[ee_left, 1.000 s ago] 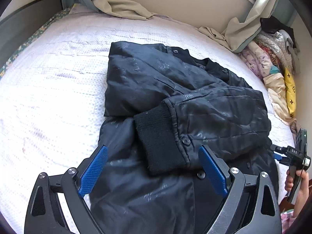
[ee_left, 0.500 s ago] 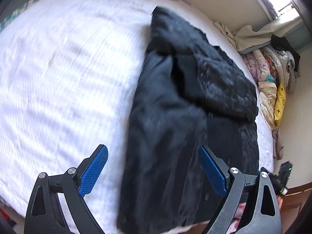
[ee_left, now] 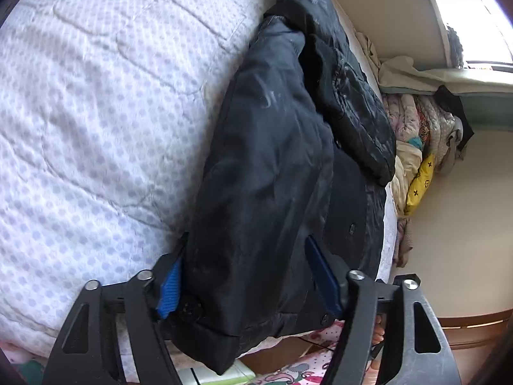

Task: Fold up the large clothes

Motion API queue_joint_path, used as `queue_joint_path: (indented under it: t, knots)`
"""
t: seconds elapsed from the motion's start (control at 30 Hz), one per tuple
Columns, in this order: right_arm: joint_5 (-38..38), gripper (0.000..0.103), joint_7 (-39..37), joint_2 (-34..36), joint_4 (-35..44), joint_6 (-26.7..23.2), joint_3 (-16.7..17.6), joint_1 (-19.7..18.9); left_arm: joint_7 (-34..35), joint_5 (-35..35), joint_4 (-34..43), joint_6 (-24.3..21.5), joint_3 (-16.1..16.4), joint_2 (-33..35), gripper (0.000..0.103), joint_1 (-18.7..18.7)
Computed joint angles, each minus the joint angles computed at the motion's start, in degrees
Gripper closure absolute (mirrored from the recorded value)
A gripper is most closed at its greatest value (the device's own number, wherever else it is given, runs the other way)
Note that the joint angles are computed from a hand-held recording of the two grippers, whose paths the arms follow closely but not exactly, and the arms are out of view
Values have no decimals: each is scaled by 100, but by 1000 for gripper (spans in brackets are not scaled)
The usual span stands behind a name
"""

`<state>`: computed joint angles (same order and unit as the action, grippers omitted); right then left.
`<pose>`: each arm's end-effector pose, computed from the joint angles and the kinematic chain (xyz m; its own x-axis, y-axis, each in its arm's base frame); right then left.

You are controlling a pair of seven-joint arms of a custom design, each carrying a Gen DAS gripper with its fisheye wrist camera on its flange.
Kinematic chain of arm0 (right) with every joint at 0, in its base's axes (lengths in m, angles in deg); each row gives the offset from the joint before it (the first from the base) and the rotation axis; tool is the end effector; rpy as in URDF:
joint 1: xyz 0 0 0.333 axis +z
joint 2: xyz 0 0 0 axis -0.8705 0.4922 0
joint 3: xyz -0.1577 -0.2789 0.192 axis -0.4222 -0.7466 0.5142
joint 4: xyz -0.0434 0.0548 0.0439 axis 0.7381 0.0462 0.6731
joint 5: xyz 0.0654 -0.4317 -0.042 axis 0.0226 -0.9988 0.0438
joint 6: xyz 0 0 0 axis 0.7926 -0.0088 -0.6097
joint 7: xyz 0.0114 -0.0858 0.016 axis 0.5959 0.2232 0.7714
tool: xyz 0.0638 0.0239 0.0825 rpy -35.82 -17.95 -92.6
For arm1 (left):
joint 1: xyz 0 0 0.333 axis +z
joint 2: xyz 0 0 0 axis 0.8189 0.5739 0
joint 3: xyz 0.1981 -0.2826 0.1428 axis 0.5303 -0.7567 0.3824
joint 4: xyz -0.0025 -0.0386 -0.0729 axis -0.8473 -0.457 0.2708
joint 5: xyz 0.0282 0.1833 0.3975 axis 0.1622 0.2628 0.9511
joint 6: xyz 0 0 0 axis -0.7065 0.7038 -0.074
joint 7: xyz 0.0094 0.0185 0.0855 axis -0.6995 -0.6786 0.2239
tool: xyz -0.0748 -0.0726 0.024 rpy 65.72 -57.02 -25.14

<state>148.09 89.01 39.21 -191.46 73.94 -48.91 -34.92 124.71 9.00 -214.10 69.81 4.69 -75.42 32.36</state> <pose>0.4009 0.1830 0.4131 -0.1420 -0.7186 -0.6808 -0.9388 0.3159 -0.1376 0.4452 -0.2739 0.4184 0.2525 -0.6894 0.6790 -0.9303 -0.3660 -0.0257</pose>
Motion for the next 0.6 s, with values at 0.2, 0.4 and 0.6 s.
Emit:
queue_joint_path:
  t: [0.2,0.4,0.6]
  knots:
    - [383,25,-429,100,82,-197,0,84,544,-538,96,-299,-49,115,44,-3]
    - [453,43,-647,287,269,-408,43,55,496,-452,78,-199,-97,114,72,-3]
    - [850,90,-1038,372,341,-613,51,-32,734,-394,61,45,-157,40,87,-63]
